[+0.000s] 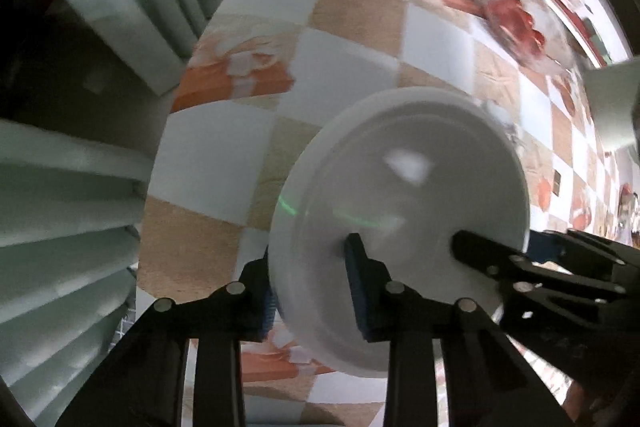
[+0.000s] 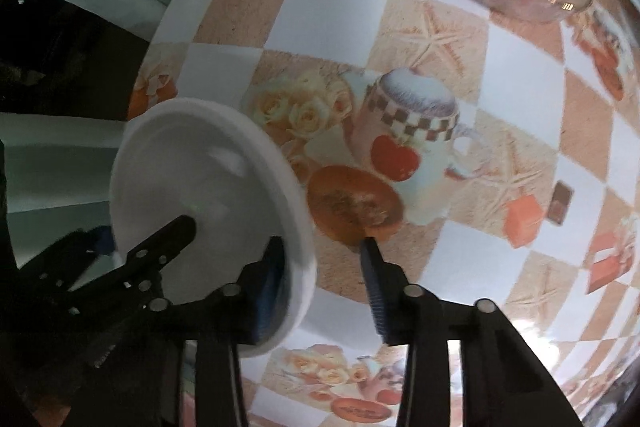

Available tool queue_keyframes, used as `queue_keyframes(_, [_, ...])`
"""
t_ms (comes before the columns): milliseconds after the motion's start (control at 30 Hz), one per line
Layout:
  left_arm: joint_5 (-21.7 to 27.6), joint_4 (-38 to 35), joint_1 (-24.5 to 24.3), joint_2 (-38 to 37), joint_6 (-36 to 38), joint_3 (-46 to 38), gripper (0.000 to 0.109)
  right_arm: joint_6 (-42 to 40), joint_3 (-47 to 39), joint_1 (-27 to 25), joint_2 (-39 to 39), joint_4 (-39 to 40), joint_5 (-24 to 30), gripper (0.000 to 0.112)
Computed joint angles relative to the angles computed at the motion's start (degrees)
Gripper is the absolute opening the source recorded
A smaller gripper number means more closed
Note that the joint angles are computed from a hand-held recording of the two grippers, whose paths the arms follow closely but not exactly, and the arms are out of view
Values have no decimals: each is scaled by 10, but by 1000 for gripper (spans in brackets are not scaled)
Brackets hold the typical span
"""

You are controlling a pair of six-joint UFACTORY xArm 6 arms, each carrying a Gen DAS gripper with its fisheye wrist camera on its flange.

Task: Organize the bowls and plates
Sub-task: 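Lift the white plate with both grippers and carry it over the pink plate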

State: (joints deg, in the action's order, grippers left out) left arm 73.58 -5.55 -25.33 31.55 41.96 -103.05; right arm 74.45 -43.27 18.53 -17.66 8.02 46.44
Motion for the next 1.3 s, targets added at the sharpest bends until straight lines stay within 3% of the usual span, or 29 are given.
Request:
queue_keyframes(33, [-1,-3,-1,-5,6,6,31,-3,3,3,1,7,-12,22])
queue_keyframes(367, [-36,-16,2,-88,32,103,31,74,-4,44,-17,-36,11,22])
queue_keyframes(567, [-33,-24,8,-127,35,130,31,54,-2,24,-41,-45,34,22])
queue_keyframes(900, [-47,-37,38,-218,80,204,31,92,-42,54,-32,-73,60,24])
queue_keyframes(1300, [-3,-41,107,-287,117,241,31,164,-104,138,9,-95,83,24])
